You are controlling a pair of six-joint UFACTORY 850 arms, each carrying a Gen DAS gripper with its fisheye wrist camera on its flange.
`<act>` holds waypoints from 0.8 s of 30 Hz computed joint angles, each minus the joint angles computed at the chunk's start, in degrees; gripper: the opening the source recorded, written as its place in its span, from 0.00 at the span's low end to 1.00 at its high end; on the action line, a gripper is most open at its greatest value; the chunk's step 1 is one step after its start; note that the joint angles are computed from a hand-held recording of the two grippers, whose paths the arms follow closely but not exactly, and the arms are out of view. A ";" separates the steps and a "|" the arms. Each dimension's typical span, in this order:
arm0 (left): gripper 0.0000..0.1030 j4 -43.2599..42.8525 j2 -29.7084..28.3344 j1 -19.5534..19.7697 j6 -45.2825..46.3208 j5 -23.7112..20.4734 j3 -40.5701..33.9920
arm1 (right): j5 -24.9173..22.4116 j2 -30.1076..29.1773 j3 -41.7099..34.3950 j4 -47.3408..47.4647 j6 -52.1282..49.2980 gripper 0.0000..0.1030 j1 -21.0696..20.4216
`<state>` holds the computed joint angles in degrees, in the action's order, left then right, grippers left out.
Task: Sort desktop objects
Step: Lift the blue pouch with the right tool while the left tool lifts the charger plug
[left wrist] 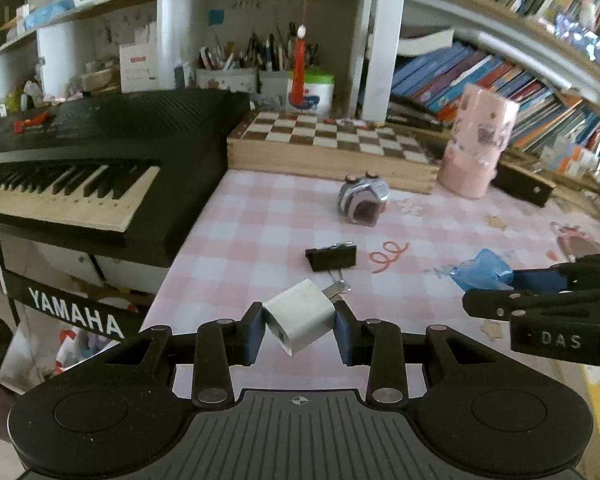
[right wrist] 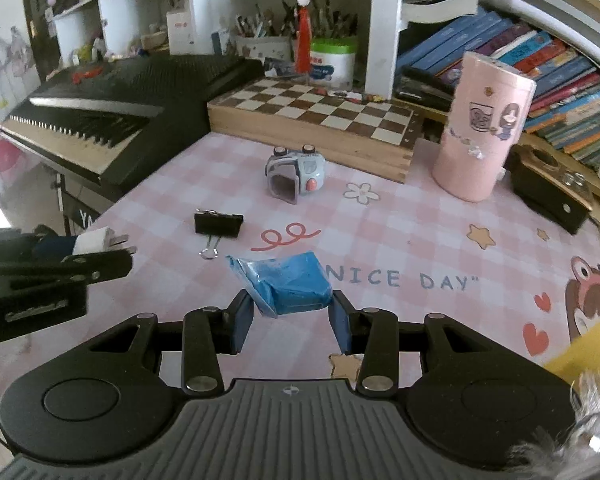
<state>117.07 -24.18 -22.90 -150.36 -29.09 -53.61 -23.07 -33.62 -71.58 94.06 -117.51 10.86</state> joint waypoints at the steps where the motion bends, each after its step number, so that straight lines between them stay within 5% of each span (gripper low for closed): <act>1: 0.34 0.70 1.01 -0.32 -0.77 -0.28 0.94 | -0.14 0.72 0.84 0.53 -0.26 0.38 -0.12; 24: 0.34 10.57 20.13 -7.22 -11.38 -1.94 20.39 | -0.98 22.48 26.87 11.02 -4.69 0.37 -2.43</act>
